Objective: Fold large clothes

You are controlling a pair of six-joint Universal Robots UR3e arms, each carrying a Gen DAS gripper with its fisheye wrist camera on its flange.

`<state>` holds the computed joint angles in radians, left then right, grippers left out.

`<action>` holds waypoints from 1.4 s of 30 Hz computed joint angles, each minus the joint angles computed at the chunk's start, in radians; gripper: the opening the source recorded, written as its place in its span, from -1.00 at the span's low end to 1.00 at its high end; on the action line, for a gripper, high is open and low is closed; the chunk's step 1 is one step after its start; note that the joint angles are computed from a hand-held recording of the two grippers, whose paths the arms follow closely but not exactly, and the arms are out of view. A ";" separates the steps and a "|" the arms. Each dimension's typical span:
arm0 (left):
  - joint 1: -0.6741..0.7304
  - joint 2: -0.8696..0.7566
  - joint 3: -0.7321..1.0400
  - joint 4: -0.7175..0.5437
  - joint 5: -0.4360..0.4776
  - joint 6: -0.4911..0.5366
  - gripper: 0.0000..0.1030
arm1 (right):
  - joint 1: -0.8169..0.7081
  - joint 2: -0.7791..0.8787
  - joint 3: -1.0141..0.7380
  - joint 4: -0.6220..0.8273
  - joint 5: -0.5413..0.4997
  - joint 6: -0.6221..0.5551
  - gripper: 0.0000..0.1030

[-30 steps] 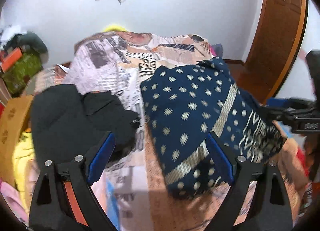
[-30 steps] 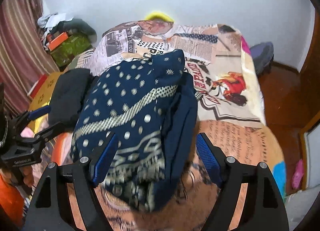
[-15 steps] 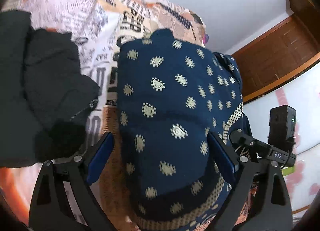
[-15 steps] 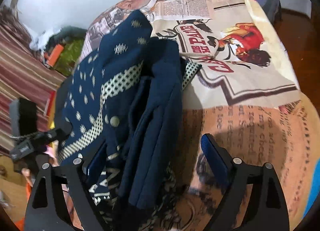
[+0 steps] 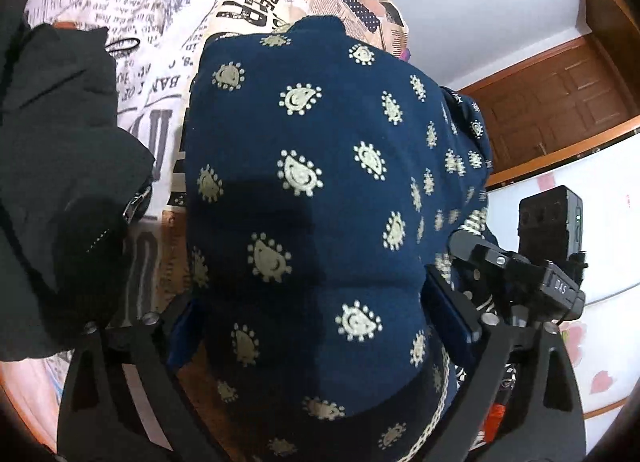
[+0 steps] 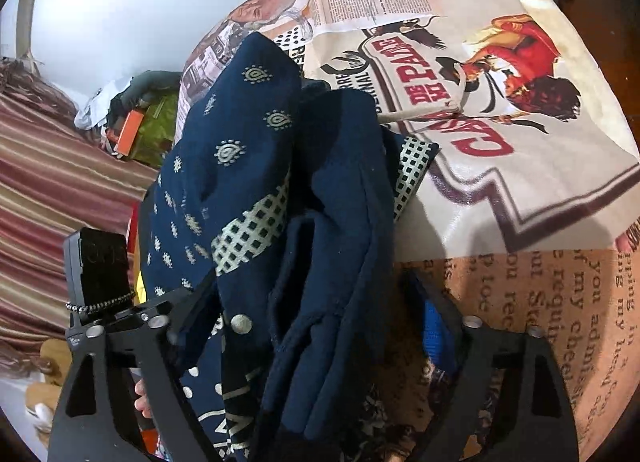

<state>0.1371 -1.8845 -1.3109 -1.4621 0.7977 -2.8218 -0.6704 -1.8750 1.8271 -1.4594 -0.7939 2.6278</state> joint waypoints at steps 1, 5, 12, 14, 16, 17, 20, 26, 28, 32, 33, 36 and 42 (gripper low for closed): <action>0.003 0.014 -0.011 0.000 0.002 0.001 0.70 | 0.000 0.012 -0.015 0.032 0.012 -0.013 0.10; 0.024 0.064 -0.013 -0.079 -0.013 0.048 0.42 | -0.028 -0.018 -0.031 0.142 0.038 -0.038 -0.30; 0.130 0.185 0.062 -0.343 -0.037 0.243 0.24 | 0.073 -0.075 -0.152 0.175 -0.009 0.018 -0.45; 0.189 0.214 0.107 -0.437 -0.058 0.303 0.24 | 0.120 -0.082 -0.210 0.178 0.001 0.056 -0.45; 0.238 0.230 0.154 -0.504 -0.076 0.348 0.24 | 0.153 -0.079 -0.258 0.174 0.018 0.078 -0.45; 0.275 0.238 0.193 -0.556 -0.085 0.386 0.24 | 0.183 -0.073 -0.280 0.147 0.024 0.107 -0.45; 0.385 0.237 0.334 -0.709 -0.107 0.489 0.24 | 0.313 -0.022 -0.341 -0.002 0.020 0.244 -0.45; 0.587 0.144 0.639 -0.993 -0.141 0.673 0.24 | 0.560 0.186 -0.472 -0.317 -0.011 0.485 -0.45; 0.639 0.092 0.737 -1.052 -0.147 0.713 0.24 | 0.619 0.257 -0.526 -0.383 -0.030 0.530 -0.45; 0.696 0.023 0.798 -1.033 -0.153 0.732 0.24 | 0.761 0.439 -0.680 -0.501 -0.109 0.618 -0.45; 0.705 0.009 0.793 -1.002 -0.151 0.724 0.24 | 0.792 0.486 -0.714 -0.528 -0.128 0.633 -0.45; 0.709 0.023 0.651 -0.811 -0.136 0.656 0.24 | 0.848 0.609 -0.805 -0.566 -0.153 0.663 -0.45; 0.685 -0.055 0.481 -0.499 -0.053 0.517 0.24 | 0.934 0.857 -1.019 -0.545 -0.205 0.713 -0.45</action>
